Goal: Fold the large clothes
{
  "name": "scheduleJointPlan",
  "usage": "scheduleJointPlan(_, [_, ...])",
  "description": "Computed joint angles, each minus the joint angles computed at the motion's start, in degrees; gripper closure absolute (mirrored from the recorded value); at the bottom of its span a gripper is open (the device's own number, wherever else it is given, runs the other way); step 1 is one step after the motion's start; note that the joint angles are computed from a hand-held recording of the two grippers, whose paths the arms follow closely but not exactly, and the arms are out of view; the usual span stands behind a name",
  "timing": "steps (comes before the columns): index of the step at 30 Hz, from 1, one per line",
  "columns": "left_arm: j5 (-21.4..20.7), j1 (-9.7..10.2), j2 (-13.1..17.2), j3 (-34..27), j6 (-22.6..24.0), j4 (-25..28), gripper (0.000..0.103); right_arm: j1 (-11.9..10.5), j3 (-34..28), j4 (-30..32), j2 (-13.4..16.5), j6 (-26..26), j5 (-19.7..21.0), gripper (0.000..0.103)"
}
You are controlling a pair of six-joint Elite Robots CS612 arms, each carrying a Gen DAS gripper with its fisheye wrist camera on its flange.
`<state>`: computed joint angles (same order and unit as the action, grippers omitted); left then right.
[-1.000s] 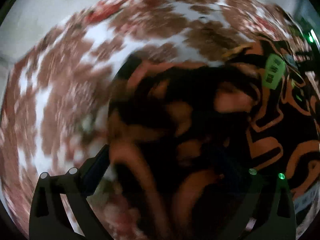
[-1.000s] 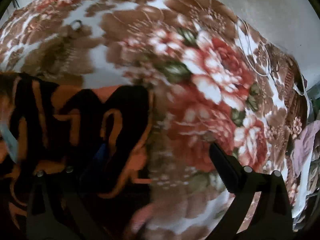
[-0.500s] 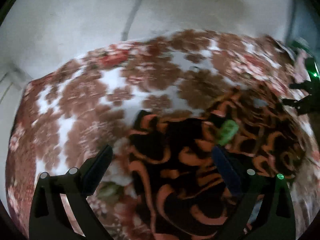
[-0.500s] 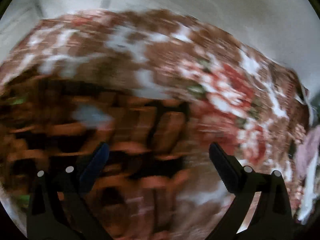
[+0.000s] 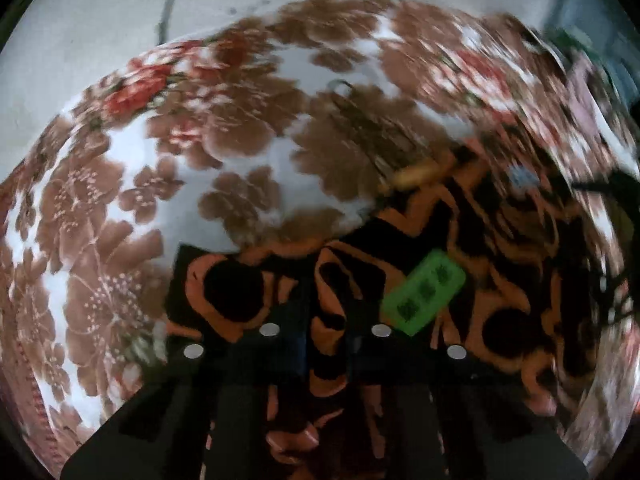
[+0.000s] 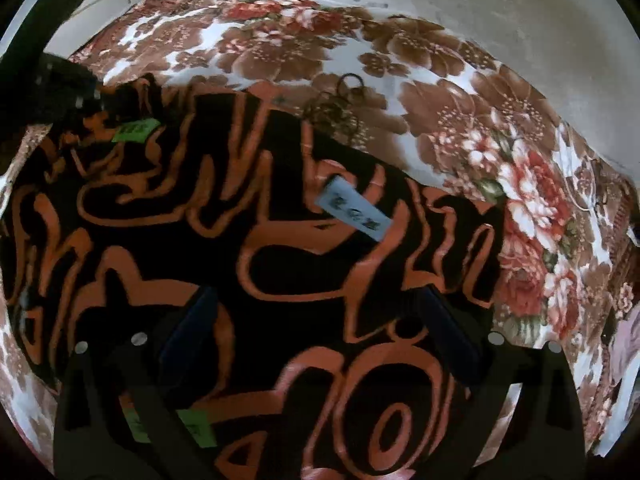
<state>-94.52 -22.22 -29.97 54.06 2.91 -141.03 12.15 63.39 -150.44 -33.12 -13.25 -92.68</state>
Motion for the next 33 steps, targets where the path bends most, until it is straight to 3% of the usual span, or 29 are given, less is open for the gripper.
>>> scheduleJointPlan(3, [-1.2,0.50,2.6,-5.0,-5.8,2.1,0.092,-0.3,-1.0,0.5,0.8,0.6,-2.4,0.005])
scheduleJointPlan(7, [1.5,-0.60,6.0,-11.2,-4.3,7.6,0.091,-0.8,-2.0,0.8,1.5,1.5,-2.9,0.005])
scheduleJointPlan(9, [3.4,-1.25,7.2,-13.2,-3.7,11.0,0.072,-1.1,-2.5,1.9,1.9,1.9,-2.6,0.005])
scheduleJointPlan(10, [5.2,-1.59,7.1,-12.9,-3.4,10.9,0.048,-1.3,-2.4,2.2,2.0,2.6,-2.0,0.005])
scheduleJointPlan(11, [6.5,-1.86,6.5,-11.5,-2.7,8.9,0.034,-1.4,-2.3,2.2,1.9,3.3,-1.4,0.005])
scheduleJointPlan(12, [6.9,-1.93,5.9,-10.4,-2.4,7.5,0.030,-1.5,-2.1,2.0,1.8,3.9,-0.8,0.005])
scheduleJointPlan(14, [7.2,-1.92,3.2,-5.9,-3.9,2.2,0.012,-1.6,-1.0,0.5,1.2,4.1,-0.3,0.005])
scheduleJointPlan(16, [8.7,-1.98,0.1,-0.5,-5.9,-4.8,0.006,-1.7,-0.1,-0.4,0.6,4.5,0.3,0.005])
scheduleJointPlan(19, [11.6,-2.47,-4.3,6.8,-9.2,-11.5,0.006,-1.7,1.3,-0.7,-0.7,5.5,2.3,0.005])
scheduleJointPlan(23, [14.4,-3.45,-9.0,14.9,-14.3,-13.2,0.005,-1.5,2.7,-1.3,-2.0,5.7,3.5,0.005])
scheduleJointPlan(30, [16.8,-5.08,-10.5,20.9,-18.7,-14.0,0.005,-0.8,5.0,-2.3,-3.3,9.1,8.2,0.005])
scheduleJointPlan(33, [16.6,-5.26,-9.0,19.8,-18.1,-11.4,0.005,0.2,4.8,-2.0,-2.4,7.8,4.7,0.005])
